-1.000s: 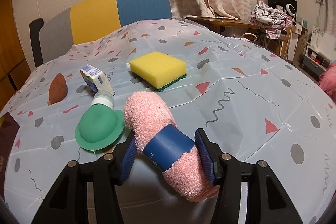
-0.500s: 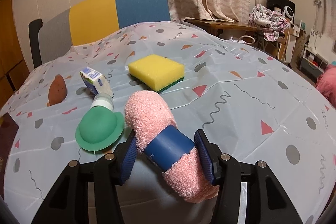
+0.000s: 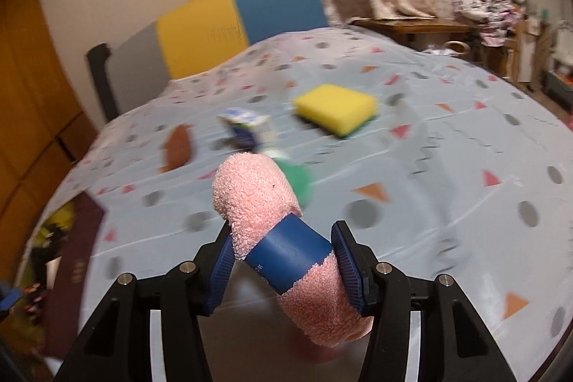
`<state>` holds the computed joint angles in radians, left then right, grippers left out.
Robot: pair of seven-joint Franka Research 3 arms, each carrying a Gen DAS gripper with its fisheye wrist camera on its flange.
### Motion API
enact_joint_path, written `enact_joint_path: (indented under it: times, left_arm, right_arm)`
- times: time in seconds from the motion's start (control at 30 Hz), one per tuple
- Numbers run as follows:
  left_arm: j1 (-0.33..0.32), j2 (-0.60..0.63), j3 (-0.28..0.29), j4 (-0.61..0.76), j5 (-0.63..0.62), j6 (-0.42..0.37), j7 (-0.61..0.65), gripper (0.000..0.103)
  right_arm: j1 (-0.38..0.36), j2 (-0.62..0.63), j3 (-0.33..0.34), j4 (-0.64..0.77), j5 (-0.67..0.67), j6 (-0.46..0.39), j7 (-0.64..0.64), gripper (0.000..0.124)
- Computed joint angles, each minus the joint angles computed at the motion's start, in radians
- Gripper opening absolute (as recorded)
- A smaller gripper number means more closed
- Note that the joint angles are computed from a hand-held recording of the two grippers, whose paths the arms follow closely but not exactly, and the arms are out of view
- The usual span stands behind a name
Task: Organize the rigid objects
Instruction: 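Carry the pink fuzzy roll into the gold tray and open the right gripper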
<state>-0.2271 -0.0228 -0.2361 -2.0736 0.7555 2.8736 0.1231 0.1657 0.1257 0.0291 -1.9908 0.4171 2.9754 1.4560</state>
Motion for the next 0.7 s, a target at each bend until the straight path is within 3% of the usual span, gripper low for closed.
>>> enact_joint_path:
  times: [0.13,0.4,0.7]
  left_arm:
    - [0.004,-0.025,-0.003,-0.017,0.030,-0.022,-0.024,0.076]
    - [0.045,-0.111,-0.020,-0.093,0.081,-0.055,-0.121,0.076]
    - [0.139,-0.274,-0.062,-0.215,0.155,-0.110,-0.289,0.076]
  right_arm:
    - [0.001,-0.026,0.082,0.017,0.198,-0.055,-0.206,0.054]
    - [0.107,-0.046,0.124,0.091,0.430,-0.197,-0.469,0.054]
    - [0.227,0.039,0.153,0.211,0.319,-0.349,-0.458,0.054]
